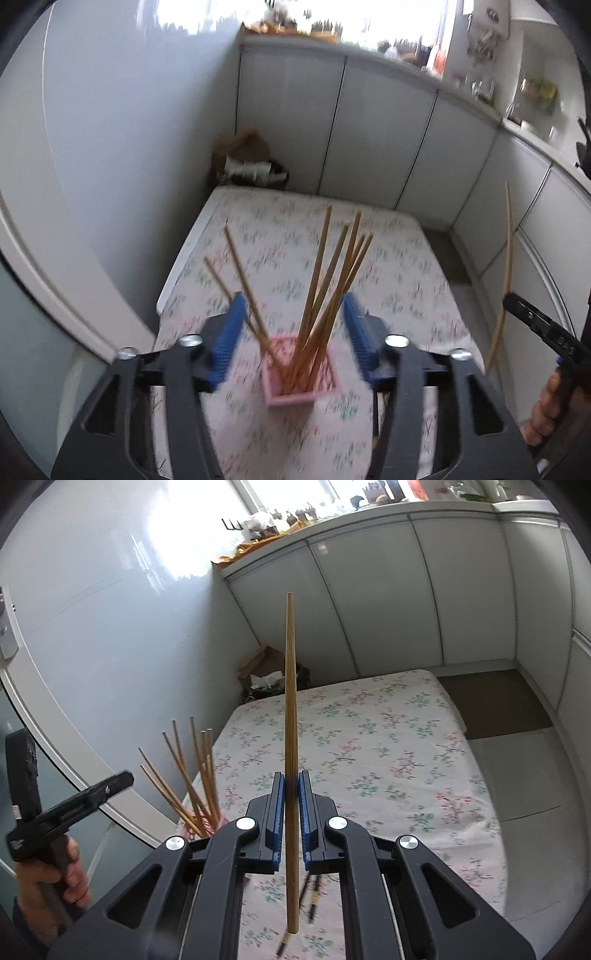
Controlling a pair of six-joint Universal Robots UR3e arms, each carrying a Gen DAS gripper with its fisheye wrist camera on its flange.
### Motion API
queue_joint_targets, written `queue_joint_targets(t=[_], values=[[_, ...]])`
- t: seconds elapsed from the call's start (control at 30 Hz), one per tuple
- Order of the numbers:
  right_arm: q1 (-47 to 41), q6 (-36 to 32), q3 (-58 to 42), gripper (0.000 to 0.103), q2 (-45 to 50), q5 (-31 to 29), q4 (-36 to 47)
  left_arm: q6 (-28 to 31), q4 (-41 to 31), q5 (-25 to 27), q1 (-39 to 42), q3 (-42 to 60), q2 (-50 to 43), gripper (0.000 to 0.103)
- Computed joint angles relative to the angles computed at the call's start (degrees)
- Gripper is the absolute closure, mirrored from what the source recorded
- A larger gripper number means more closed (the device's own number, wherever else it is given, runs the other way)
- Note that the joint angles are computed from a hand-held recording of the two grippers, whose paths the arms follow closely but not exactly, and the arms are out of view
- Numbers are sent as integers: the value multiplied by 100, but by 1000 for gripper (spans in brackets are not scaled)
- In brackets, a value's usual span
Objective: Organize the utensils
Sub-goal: 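Open both tools to release the sticks into the pink holder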
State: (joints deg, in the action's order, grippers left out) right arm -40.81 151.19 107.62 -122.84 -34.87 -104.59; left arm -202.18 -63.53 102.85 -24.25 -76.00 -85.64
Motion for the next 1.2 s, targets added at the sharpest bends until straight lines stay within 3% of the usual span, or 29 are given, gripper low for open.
queue_joint_targets(t=[0.2, 0.3, 0.43, 0.63, 0.87, 1.2], values=[[1096, 2208, 967, 95, 312, -174, -3074, -223, -223, -649, 683, -272, 443, 39], [1978, 3336, 1184, 95, 991, -739, -4972, -254, -263, -893, 904, -367, 612, 37], [2843, 4532, 1219, 95, 1987, -1245, -6921, -249, -366, -1094, 1129, -427, 765, 37], [4154, 4869, 733, 95, 3326, -2765, -8258, -220, -447, -1509, 1535, -544, 950, 37], [4848, 4526, 802, 95, 4084, -3746, -9148, -158, -469, -1684, 1664, -604, 963, 37], [4856, 4191, 1100, 94, 4131, -3779, -9232, -166, -388, -1571, 1504, -585, 885, 37]])
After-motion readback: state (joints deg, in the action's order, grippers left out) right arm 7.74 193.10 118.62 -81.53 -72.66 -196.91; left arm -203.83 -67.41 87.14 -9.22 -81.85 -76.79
